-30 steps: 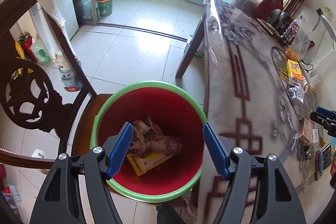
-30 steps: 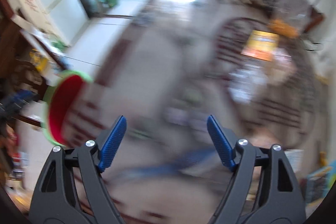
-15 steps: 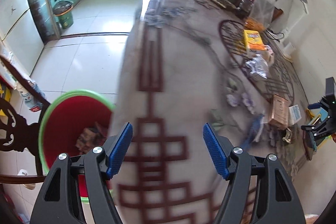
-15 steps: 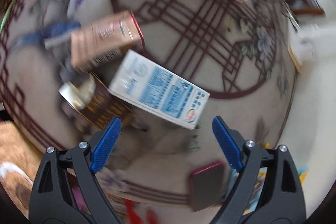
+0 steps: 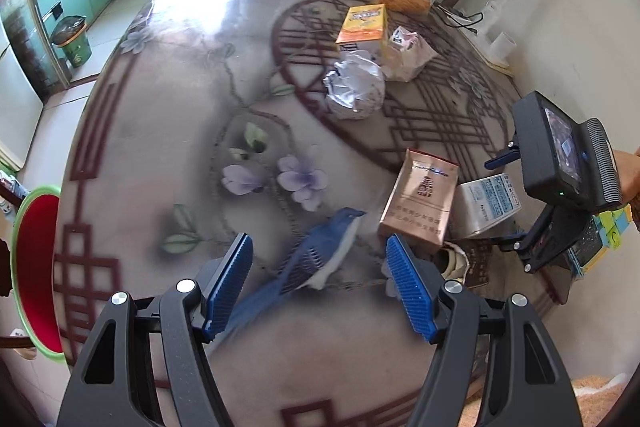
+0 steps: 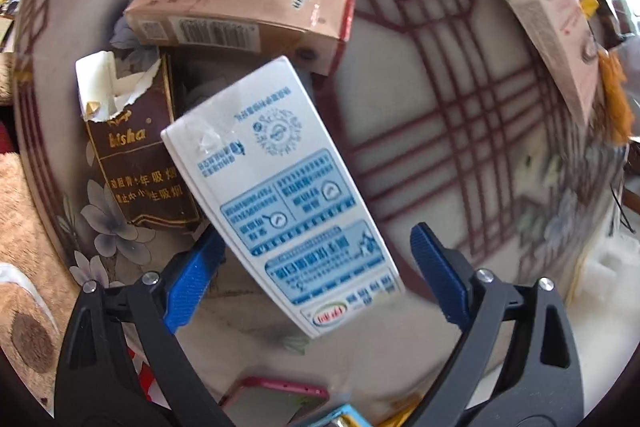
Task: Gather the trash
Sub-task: 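Grasp the brown cigarette pack with the left gripper while the right grasps the white-blue milk carton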
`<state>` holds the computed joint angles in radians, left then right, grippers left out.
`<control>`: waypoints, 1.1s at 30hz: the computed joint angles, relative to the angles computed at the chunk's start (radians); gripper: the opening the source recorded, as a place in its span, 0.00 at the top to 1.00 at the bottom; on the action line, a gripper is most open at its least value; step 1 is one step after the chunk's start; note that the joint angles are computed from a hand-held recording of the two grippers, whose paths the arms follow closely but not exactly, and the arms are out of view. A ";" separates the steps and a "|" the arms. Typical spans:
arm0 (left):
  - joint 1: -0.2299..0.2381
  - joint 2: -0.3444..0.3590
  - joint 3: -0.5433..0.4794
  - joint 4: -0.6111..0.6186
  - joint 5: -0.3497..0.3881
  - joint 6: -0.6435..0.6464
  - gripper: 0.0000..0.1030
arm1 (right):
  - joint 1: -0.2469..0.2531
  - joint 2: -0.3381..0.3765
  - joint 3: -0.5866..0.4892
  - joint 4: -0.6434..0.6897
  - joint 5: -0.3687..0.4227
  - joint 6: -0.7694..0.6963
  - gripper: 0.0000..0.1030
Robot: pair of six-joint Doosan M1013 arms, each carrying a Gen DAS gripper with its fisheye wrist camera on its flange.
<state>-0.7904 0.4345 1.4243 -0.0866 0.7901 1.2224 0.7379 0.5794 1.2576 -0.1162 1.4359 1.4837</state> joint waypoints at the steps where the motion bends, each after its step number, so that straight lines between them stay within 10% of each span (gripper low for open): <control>1: -0.004 0.006 -0.011 0.009 0.008 -0.014 0.36 | -0.003 -0.004 0.008 0.007 -0.014 -0.002 0.19; 8: -0.025 0.060 -0.098 0.044 0.053 -0.047 0.36 | -0.050 -0.069 0.093 0.088 -0.169 0.113 0.50; 21: -0.063 0.232 -0.341 -0.020 0.263 0.164 0.36 | -0.162 -0.264 0.315 0.053 -0.738 0.856 0.51; 33: -0.068 0.258 -0.357 -0.007 0.308 0.194 0.39 | -0.137 -0.226 0.279 0.118 -0.792 0.886 0.51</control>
<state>-0.8589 0.6928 1.0677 -0.0932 1.0984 1.4168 0.6006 0.3536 1.5367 0.0015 0.6439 2.3696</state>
